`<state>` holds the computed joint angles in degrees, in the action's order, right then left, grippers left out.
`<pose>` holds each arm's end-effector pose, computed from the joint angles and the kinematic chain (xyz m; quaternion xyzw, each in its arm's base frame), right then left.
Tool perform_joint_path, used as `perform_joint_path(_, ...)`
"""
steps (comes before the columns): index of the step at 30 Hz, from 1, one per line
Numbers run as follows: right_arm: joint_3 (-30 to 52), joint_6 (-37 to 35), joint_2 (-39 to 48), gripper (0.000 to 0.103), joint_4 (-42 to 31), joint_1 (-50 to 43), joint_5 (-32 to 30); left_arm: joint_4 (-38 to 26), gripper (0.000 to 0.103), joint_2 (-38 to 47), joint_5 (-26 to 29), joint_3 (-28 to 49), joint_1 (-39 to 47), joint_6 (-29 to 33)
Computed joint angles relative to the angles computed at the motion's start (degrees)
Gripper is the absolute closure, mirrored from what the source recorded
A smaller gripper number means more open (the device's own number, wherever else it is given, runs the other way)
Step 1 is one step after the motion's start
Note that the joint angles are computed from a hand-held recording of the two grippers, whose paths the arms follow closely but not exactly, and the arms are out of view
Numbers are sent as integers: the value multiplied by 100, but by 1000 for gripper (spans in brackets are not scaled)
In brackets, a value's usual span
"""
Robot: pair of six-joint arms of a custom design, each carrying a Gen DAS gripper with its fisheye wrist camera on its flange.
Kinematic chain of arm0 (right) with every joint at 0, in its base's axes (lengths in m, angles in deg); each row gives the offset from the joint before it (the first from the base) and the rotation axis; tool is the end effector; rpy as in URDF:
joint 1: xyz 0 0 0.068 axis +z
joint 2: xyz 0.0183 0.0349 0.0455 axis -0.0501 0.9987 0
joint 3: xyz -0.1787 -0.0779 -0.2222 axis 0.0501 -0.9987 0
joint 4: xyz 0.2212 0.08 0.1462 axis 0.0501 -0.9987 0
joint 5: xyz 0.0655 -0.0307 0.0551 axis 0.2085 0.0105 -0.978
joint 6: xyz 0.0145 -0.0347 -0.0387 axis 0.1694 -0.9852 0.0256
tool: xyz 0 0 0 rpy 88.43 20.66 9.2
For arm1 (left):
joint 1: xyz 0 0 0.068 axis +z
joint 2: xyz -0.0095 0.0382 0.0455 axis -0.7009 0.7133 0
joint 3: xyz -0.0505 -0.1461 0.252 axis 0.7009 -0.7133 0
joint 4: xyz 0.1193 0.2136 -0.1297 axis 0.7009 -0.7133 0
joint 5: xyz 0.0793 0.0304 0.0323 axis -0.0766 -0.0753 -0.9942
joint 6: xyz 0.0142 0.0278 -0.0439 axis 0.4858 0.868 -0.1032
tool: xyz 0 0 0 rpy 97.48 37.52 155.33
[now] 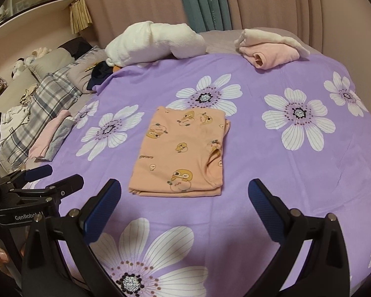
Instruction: Fold small clothes
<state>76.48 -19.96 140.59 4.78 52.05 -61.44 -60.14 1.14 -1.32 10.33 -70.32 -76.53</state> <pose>0.1960 0.2563 0.1838 -0.0720 0.9146 0.1377 0.3733 0.1826 -0.0766 0.1871 -0.0446 0.9479 0.0089 0.3154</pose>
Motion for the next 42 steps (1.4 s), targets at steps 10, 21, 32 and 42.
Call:
perform_joint_path(10,-70,350,283,0,11,81,-154,-172,3,-314,-260,-243,-246,-314)
perform_joint_path(21,-59,419,323,0,48,212,-76,-300,3,-358,-247,-304,-389,-399)
perform_joint_path(32,-6,401,367,0,61,237,-79,-291,3,-371,-234,-312,-385,-362)
perform_joint_path(42,12,420,383,0,50,249,-53,-268,3,-306,-199,-285,-332,-314)
